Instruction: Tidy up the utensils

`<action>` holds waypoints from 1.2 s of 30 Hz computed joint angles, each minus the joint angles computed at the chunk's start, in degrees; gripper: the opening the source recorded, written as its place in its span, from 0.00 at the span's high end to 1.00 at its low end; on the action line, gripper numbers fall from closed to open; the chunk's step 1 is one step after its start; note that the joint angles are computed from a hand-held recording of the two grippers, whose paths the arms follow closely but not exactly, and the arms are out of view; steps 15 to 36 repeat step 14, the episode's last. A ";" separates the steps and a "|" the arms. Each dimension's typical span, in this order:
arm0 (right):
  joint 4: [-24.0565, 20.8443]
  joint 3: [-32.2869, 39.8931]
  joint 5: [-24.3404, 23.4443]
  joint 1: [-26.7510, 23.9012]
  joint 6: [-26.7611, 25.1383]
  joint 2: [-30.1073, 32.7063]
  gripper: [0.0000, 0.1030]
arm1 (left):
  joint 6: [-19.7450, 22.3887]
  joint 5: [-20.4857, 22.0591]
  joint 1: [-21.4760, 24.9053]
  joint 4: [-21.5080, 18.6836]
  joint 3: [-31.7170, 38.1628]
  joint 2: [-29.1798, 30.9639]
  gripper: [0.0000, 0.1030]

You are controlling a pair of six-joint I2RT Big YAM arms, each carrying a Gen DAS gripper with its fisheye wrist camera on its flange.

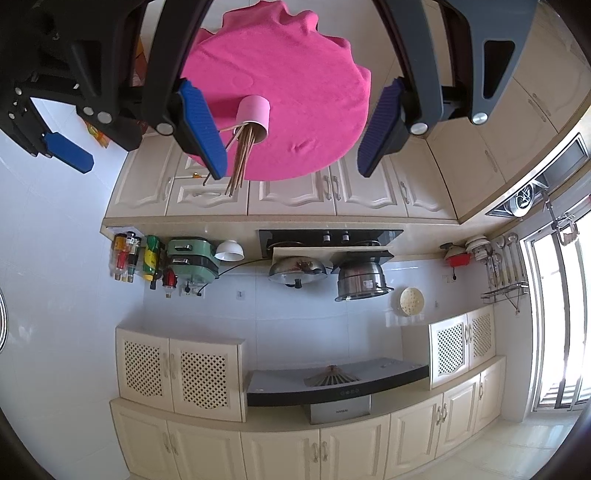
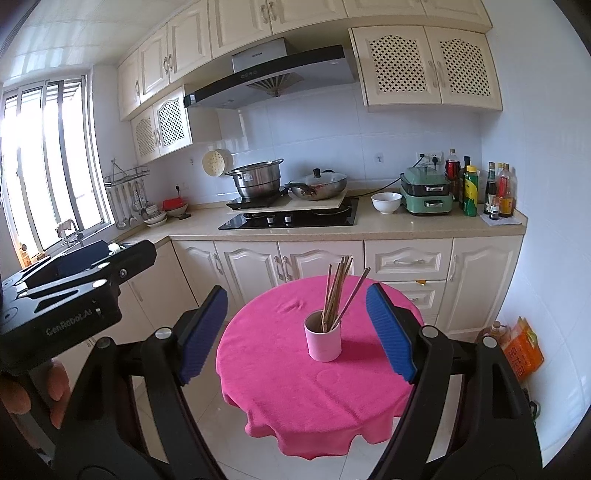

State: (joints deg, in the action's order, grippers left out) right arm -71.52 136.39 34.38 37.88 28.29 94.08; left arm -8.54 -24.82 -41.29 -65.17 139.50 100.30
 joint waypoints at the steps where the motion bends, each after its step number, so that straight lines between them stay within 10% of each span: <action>1: 0.05 -0.13 -0.31 -0.24 0.03 -0.03 0.25 | -0.08 -0.01 0.01 -0.19 0.38 0.29 0.30; 14: -0.15 -2.03 -4.12 -4.50 1.65 0.56 0.25 | -3.15 1.98 2.36 -9.24 13.15 9.64 0.30; 36: -0.15 -2.03 -4.12 -4.50 1.65 0.56 0.25 | -3.15 1.98 2.36 -9.24 13.15 9.64 0.30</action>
